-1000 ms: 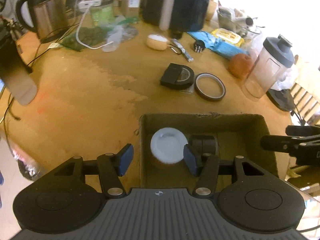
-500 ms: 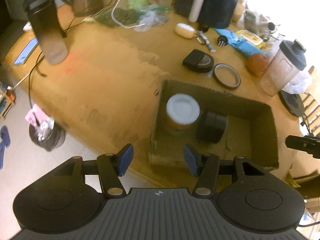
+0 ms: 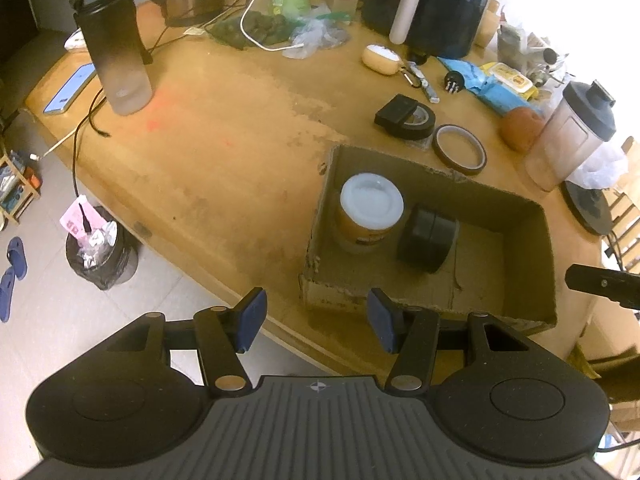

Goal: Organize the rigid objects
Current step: 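Withdraw both open tools from the box toward the black tape roll, then grasp the black rectangular block beside the tape roll with the left tool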

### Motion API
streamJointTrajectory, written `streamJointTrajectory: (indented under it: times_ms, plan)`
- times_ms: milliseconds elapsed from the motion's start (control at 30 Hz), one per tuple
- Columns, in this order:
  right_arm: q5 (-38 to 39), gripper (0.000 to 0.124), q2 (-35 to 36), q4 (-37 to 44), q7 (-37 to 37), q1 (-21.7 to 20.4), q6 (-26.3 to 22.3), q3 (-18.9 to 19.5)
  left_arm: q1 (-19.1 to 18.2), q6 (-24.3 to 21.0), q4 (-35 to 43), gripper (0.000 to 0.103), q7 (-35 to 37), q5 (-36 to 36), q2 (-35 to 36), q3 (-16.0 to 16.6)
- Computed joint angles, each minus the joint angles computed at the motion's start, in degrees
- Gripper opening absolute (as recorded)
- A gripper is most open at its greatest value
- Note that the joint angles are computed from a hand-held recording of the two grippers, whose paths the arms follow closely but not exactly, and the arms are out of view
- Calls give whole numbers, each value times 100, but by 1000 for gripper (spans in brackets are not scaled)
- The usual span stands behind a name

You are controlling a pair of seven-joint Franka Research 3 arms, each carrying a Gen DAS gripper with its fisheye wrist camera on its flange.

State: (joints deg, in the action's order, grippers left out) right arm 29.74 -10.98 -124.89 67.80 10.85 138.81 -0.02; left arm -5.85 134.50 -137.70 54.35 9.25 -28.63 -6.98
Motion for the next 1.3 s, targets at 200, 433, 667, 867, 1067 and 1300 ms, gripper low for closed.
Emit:
streamJointTrajectory:
  times_ms: [200,433,667,867,1067,1300]
  plan:
    - [-109,103,164,150,263,38,195,93,4,229,162,55,439,-63,259,172]
    - [-377,103,544,511,760,117,413,200,76,633,538,55,1202,-286,797,334]
    - [-693,103,1027,1074,1186,202,563,269,191,996,1124,55,1929,-583,1417,386]
    - [-1096,103,1402,1499,1447,280,652,300,285,1117,1530,55,2450,-846,1852,356]
    - [-1375,103,1602,1715,1734,328,639,289,380,1111,1887,55,2875,-1042,2230,295]
    - [-1424,103,1657,1738,2110,327,559,267,485,1092,2293,55,3464,-1349,2689,216]
